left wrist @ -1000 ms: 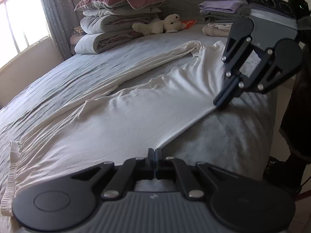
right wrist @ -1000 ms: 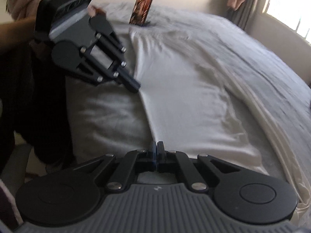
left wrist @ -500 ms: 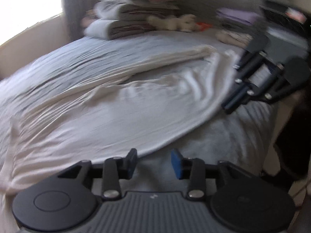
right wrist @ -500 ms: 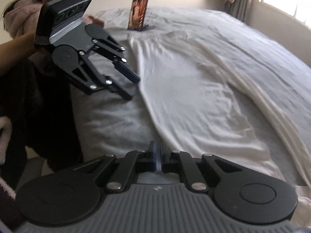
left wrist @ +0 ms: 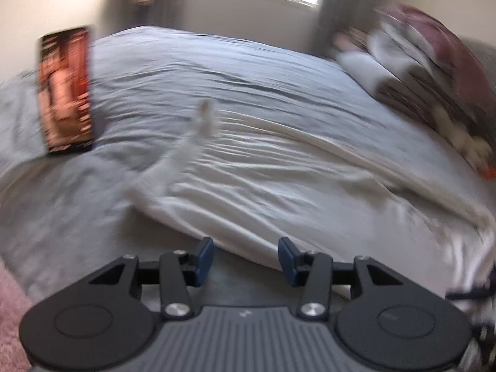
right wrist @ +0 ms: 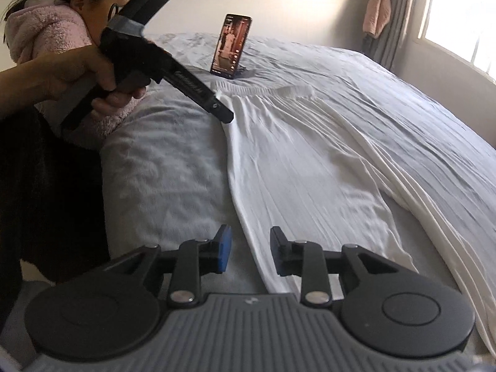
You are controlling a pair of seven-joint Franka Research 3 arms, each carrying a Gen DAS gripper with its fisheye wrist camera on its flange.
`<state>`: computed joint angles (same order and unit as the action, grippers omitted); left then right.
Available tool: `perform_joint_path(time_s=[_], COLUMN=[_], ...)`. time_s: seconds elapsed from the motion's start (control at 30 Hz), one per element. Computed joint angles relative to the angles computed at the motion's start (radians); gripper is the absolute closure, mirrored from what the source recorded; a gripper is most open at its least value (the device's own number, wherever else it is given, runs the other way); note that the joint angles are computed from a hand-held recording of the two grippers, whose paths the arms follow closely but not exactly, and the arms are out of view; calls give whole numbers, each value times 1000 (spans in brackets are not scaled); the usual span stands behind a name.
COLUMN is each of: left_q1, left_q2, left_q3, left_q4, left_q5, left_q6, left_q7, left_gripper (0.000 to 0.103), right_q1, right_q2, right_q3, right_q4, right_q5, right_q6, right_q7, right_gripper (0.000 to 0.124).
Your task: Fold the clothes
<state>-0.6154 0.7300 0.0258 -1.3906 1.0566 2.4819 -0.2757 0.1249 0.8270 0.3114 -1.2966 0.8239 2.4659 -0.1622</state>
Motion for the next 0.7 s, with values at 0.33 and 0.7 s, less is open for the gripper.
perform_joint_path(time_s=[0.33,0.7], left_q1=[-32,-23], left_q2=[57,8], left_q3=[27,-15], left_q4=[76,32], left_q5=[18,-25], left_q6=[-186,-295], left_q7=[-179,-184], left_gripper=[92,102], right_q1=[48,30], right_q2=[67,62], right_q3=[9,0], right_q4=[62,103], right_q5=[-43,-59], right_q6=[54,-74], right_q7=[20,119], right_gripper=[122,124])
